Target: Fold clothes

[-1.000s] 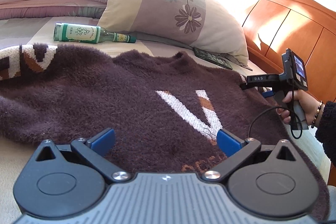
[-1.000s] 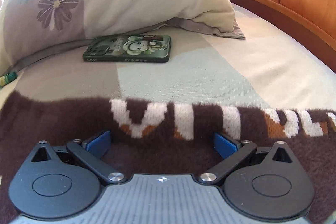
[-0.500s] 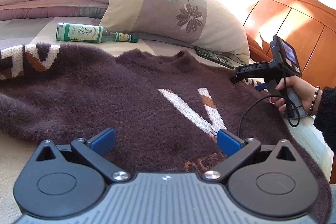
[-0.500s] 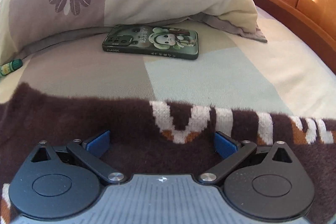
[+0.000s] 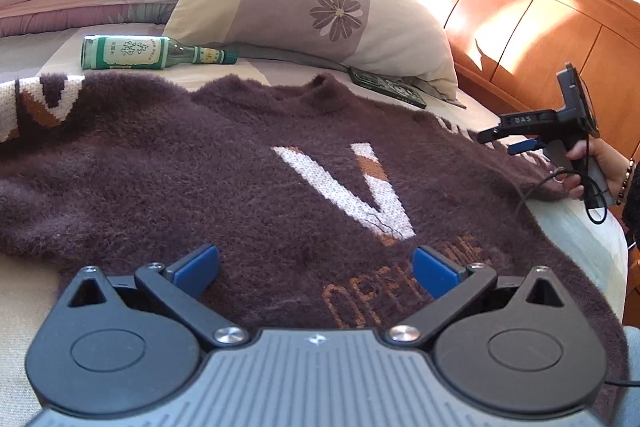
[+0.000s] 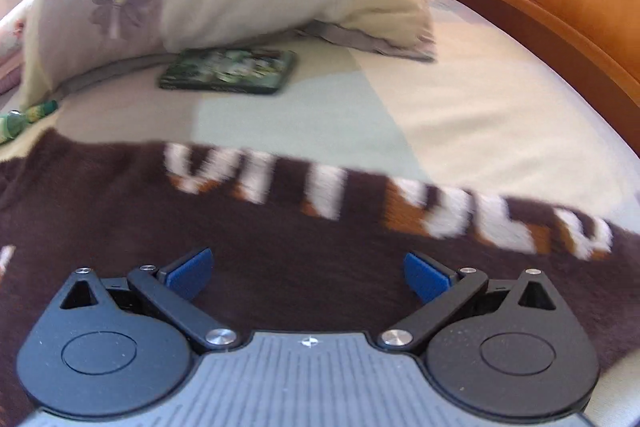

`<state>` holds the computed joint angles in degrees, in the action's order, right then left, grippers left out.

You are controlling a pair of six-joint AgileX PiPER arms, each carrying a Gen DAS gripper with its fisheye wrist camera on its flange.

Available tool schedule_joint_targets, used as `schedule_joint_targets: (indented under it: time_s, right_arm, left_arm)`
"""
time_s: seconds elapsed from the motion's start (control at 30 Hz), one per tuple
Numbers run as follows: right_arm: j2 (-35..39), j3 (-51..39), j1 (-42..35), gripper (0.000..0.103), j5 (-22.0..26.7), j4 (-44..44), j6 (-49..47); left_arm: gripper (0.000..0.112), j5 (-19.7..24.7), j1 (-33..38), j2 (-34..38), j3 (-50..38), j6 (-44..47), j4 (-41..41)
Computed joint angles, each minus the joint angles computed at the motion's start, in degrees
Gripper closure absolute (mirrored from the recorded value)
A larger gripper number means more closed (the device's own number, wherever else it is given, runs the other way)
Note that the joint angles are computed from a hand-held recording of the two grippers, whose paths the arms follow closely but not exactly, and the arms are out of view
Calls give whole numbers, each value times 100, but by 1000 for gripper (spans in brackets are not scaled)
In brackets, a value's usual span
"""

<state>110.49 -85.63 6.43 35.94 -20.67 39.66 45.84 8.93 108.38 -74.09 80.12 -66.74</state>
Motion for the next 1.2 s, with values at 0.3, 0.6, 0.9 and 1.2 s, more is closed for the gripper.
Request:
schedule_joint_targets:
  time_s: [0.3,0.6,0.9,1.2]
  right_arm:
    - [-1081,1431,-683,0,-392,-1481,1951]
    - [-347,1143,-1123,0,-502,-2459,2659]
    - [-1996,1915,129,0,-875,-588,974]
    - [-2250,2315,2744,0,-1401,-554,935]
  left_arm:
    - [10,-309,-157,-48,111,117,149]
    - [10,-396,-203,-31,147,229,154]
    - [10,-315,-146,-75,173,238,136]
    - [10,-30,-46,-268,314,289,25]
